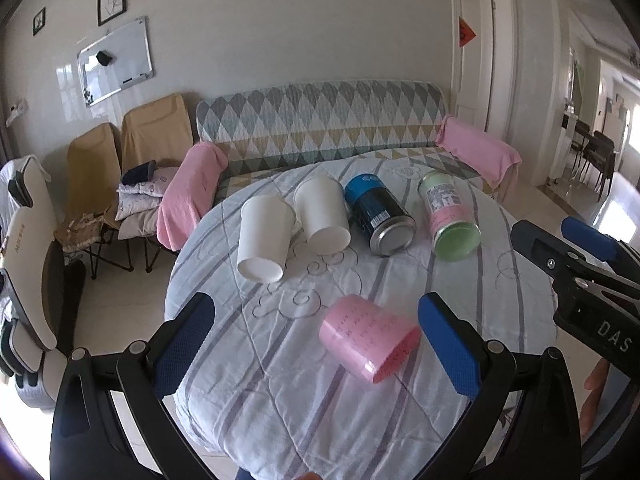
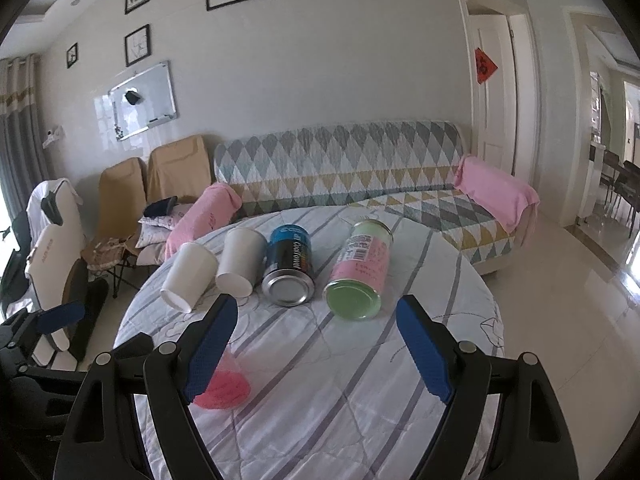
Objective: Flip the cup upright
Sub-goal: 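Move the right tool toward the glass jar lying on its side, then close the right gripper around the pink-labelled glass jar's body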
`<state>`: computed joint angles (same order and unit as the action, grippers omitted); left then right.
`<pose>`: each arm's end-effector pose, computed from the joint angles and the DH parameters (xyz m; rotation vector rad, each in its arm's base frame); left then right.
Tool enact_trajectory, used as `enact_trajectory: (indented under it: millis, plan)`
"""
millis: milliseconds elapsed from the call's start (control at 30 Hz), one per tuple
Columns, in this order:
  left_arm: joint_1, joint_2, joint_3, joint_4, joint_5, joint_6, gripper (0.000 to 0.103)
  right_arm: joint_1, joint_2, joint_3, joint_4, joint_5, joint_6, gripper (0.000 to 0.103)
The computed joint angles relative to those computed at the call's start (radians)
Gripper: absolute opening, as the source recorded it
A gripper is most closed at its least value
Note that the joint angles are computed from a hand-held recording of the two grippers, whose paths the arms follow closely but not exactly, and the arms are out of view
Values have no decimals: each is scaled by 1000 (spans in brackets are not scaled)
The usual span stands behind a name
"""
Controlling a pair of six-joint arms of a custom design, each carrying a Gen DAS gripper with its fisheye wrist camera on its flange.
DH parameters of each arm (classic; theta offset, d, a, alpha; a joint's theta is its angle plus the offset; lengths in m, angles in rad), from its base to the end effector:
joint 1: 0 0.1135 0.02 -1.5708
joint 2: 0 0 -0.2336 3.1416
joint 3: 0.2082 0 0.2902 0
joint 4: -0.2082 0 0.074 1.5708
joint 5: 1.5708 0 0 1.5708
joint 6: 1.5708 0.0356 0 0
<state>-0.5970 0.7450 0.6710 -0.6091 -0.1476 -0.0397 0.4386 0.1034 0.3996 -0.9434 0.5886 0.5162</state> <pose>0.1854 -0.1197 0.2418 0.5428 2.1846 -0.1768 0.1210 0.0349 0.2154 0.3930 2.0601 -0.0841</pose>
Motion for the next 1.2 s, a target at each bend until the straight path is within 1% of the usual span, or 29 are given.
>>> enact_trajectory:
  millis: [167, 300, 433, 467, 533, 567, 633, 733, 833, 867, 967, 1033, 1067, 1200]
  plan:
    - [-15, 132, 74, 51, 0, 20, 103, -202, 73, 15, 81, -161, -83, 83]
    - [-10, 221, 125, 78, 10, 30, 103, -349, 175, 33, 157, -286, -137, 83]
    - [-15, 336, 191, 108, 12, 42, 103, -465, 336, 75, 233, -394, -181, 83]
    - [-23, 370, 213, 117, 4, 53, 103, -497, 399, 96, 256, -425, -194, 83]
    - [-41, 471, 283, 131, -18, 73, 103, -557, 499, 129, 291, -491, -215, 83]
    - [-47, 500, 304, 129, -23, 79, 103, -590, 571, 159, 303, -529, -224, 83]
    - [-53, 600, 389, 124, -7, 105, 103, -644, 687, 218, 316, -595, -252, 83]
    - [-67, 724, 505, 101, -15, 129, 103, -711, 870, 317, 343, -653, -295, 83]
    - [-88, 866, 640, 73, -54, 154, 103, -754, 1003, 395, 347, -700, -316, 83]
    - [-89, 916, 693, 52, -48, 166, 103, -769, 1060, 432, 341, -727, -329, 83]
    - [-89, 1078, 888, -58, -5, 186, 103, -795, 1210, 531, 325, -773, -357, 83]
    - [-92, 1153, 984, -119, 20, 208, 103, -811, 1307, 598, 307, -808, -371, 83]
    - [-97, 1188, 1030, -148, 15, 214, 103, -818, 1358, 634, 294, -827, -376, 83]
    - [-115, 1273, 1130, -181, -11, 245, 103, -862, 1514, 749, 244, -909, -386, 83]
